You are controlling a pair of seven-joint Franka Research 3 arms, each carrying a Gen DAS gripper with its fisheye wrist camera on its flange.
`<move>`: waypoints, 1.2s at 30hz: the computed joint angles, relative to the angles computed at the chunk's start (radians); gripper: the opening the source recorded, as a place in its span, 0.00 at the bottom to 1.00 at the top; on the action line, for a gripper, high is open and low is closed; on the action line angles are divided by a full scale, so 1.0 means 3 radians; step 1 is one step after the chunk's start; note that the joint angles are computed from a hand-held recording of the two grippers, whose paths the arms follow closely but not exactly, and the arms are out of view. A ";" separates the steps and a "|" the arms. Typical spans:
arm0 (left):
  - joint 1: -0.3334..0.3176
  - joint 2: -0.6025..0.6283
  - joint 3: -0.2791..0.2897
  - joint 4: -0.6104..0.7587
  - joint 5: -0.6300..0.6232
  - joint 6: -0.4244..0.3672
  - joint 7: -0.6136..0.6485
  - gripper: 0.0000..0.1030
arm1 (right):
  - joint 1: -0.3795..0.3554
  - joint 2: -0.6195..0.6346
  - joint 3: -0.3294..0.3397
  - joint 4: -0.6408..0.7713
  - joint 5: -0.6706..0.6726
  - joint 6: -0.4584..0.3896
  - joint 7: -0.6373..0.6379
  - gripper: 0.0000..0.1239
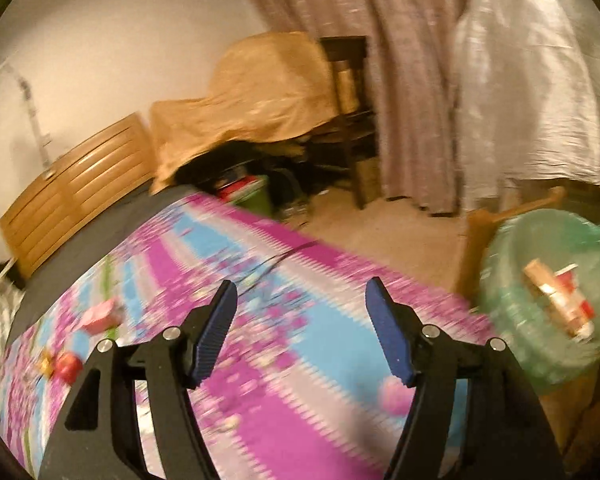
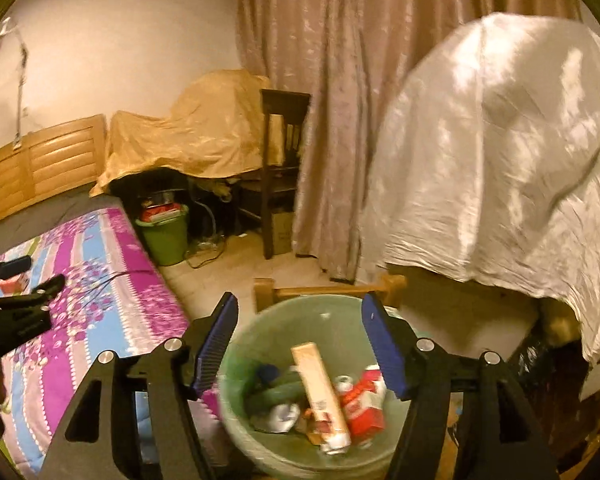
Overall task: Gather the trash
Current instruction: 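Move both open grippers back over the trash on the bed, then grasp a bread piece with the left gripper while the right grasps the white cloth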
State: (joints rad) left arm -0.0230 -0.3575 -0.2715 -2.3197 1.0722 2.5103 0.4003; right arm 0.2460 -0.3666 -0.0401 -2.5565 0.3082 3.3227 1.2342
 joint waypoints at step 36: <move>0.1551 -0.1425 0.1449 -0.1850 -0.1552 0.0884 0.1800 0.47 | 0.2155 0.2249 0.0158 0.2688 0.1576 -0.2505 -0.2772 0.63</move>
State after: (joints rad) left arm 0.4423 -0.7849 0.1632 -2.8747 0.6066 2.7755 0.9403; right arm 0.8924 0.3081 0.0072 -1.7499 0.7811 2.5711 0.4025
